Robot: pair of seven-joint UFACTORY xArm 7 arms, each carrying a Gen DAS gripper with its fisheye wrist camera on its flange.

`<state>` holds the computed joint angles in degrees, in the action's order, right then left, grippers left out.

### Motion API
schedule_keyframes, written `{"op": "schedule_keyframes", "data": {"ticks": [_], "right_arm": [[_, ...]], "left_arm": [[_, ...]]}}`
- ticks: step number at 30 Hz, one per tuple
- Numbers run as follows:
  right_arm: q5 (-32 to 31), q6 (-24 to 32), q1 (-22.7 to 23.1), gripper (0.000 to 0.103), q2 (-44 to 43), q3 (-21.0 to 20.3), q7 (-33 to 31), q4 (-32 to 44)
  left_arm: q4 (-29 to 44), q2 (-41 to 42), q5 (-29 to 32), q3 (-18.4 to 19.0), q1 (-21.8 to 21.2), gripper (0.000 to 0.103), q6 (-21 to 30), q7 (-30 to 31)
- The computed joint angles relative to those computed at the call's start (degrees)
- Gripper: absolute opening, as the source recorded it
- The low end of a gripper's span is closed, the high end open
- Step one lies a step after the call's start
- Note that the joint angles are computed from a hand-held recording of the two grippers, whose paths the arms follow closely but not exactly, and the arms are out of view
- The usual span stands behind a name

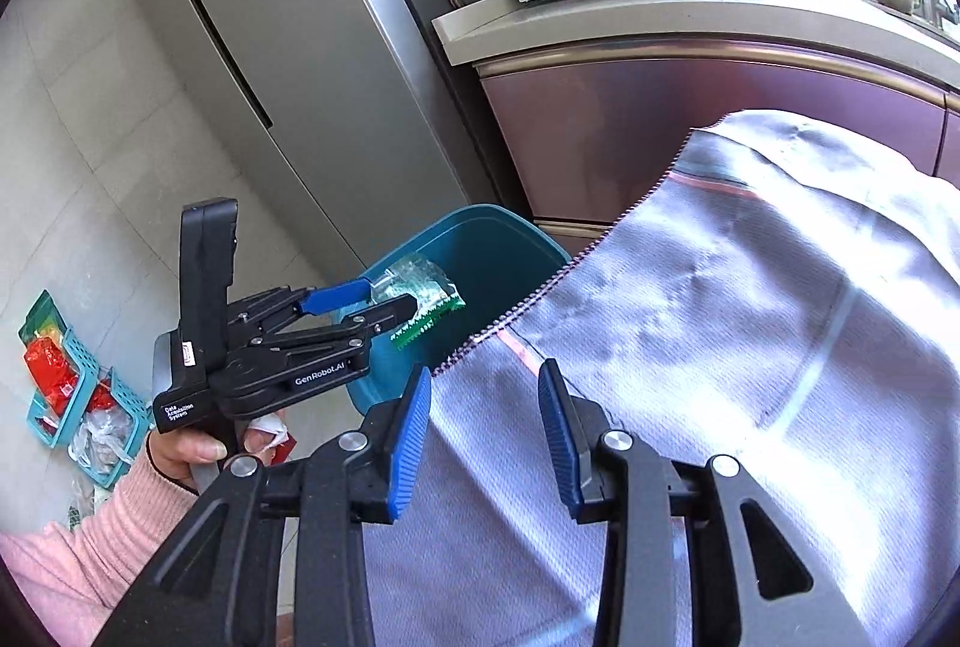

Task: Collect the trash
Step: 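Open the left tool over the bin while the right tool releases the foam net into it, then bring both open tools back over the remaining trash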

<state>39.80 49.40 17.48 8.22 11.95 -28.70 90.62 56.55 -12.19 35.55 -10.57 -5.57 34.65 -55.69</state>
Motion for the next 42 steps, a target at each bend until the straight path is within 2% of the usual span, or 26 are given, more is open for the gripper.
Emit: {"op": "schedule_keyframes", "data": {"ticks": [4, 11, 12, 13, 15, 20, 23, 28, 31, 38, 42], "right_arm": [[1.9, 0.02, -0.77, 0.035, -2.46, -0.57, -1.46, -3.02], [5.73, -0.33, -1.32, 0.035, -6.19, -2.08, -4.34, -7.41], [6.32, -0.64, -1.42, 0.035, -7.16, -2.39, -4.96, -8.48], [6.87, -0.88, -1.52, 0.042, -8.14, -2.79, -5.5, -9.52], [8.3, -1.88, -1.76, 0.048, -10.76, -3.81, -6.46, -12.41], [8.97, -4.58, -2.34, 0.048, -18.37, -7.27, -6.96, -20.16], [6.56, -6.88, -3.0, 0.048, -22.65, -9.17, -5.49, -24.39], [0.95, -9.82, -5.03, 0.048, -28.01, -12.39, -1.58, -29.18], [-2.21, -12.2, -6.37, 0.048, -30.0, -14.08, 0.8, -30.9], [-10.05, -17.26, -10.29, 0.048, -29.94, -16.94, 5.95, -31.89], [-12.57, -18.02, -11.61, 0.048, -27.57, -17.82, 7.45, -31.08]], "left_arm": [[-1.94, -2.26, -2.09, 0.88, -0.26, 0.061, -3.4, 1.23], [-2.73, -4.39, -3.48, -1.02, 0.81, 0.059, -5.02, 1.4], [-3.04, -4.91, -4.23, -1.0, 0.53, 0.059, -6.0, 1.95], [-3.47, -5.47, -5.41, -0.86, 0.11, 0.059, -7.34, 2.72], [-3.48, -5.8, -7.02, -1.34, -0.26, 0.059, -9.37, 3.87], [-1.13, -3.95, -9.81, -3.57, -2.31, 0.058, -13.45, 7.34], [1.35, -1.16, -10.93, -4.71, -4.2, 0.058, -15.57, 9.08], [8.44, 6.21, -11.3, -5.79, -8.79, 0.058, -16.33, 11.35], [13.1, 10.78, -9.44, -5.84, -12.36, 0.058, -15.43, 10.89], [29.61, 24.17, -7.01, -3.61, -20.79, 0.053, -9.79, 13.08], [40.7, 32.27, -8.62, -1.67, -24.68, 0.05, -5.43, 16.54]]}}
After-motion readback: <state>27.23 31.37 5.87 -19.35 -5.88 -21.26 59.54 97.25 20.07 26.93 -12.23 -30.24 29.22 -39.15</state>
